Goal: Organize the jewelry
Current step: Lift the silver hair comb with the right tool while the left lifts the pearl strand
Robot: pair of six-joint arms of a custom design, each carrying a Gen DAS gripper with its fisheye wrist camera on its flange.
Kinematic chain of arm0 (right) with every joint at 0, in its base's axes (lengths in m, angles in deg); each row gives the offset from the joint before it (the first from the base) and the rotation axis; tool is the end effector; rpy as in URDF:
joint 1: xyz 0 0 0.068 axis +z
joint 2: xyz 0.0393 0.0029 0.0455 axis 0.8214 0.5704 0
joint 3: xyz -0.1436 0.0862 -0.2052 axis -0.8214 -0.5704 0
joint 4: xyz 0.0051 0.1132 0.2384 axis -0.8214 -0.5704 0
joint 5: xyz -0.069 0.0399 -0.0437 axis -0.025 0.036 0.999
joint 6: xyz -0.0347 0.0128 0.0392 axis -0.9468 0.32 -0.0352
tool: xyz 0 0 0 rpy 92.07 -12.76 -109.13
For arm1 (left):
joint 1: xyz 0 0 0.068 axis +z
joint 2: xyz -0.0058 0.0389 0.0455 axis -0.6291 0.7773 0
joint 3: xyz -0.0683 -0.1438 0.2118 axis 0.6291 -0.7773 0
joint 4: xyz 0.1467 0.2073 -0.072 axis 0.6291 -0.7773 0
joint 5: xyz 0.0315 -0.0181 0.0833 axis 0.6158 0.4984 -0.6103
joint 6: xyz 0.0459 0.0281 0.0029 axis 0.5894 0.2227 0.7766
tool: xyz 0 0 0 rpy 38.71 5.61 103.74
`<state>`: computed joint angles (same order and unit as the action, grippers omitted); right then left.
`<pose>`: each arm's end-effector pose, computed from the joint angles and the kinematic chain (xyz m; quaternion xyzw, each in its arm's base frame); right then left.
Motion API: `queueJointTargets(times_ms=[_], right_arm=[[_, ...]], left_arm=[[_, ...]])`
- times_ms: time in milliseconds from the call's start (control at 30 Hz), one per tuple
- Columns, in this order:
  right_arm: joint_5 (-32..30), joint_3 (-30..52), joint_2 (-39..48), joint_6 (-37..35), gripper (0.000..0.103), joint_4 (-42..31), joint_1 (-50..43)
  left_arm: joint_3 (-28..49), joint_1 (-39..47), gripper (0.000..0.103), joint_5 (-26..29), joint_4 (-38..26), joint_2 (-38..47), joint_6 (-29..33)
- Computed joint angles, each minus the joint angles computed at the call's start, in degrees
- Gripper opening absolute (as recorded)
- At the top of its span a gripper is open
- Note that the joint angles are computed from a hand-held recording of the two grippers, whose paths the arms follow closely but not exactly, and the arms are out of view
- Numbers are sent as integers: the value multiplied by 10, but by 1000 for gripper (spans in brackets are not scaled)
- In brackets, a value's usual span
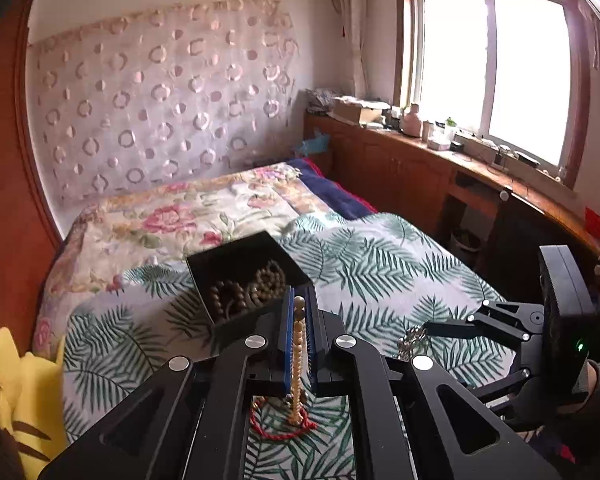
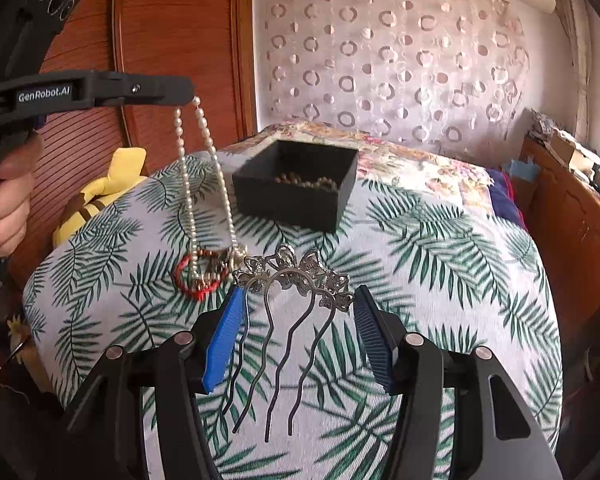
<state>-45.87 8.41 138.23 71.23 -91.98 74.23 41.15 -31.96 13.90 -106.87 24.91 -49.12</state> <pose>0.3030 0.1104 0.2157 -0.2404 0.8687 0.1160 0.4173 0.3166 0.0237 0.2996 0.1758 0.8654 -0.1019 0.4581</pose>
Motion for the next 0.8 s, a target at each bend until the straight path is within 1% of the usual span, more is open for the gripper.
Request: queueJointTargets(times_ms=[567,800], right_arm=[[18,129,76,0,59,-27,18],[26,192,114,-4,59,-43,18]], left_arm=[[129,3,4,-10,-22,55,-26],[208,1,4,-28,-42,96,-30]])
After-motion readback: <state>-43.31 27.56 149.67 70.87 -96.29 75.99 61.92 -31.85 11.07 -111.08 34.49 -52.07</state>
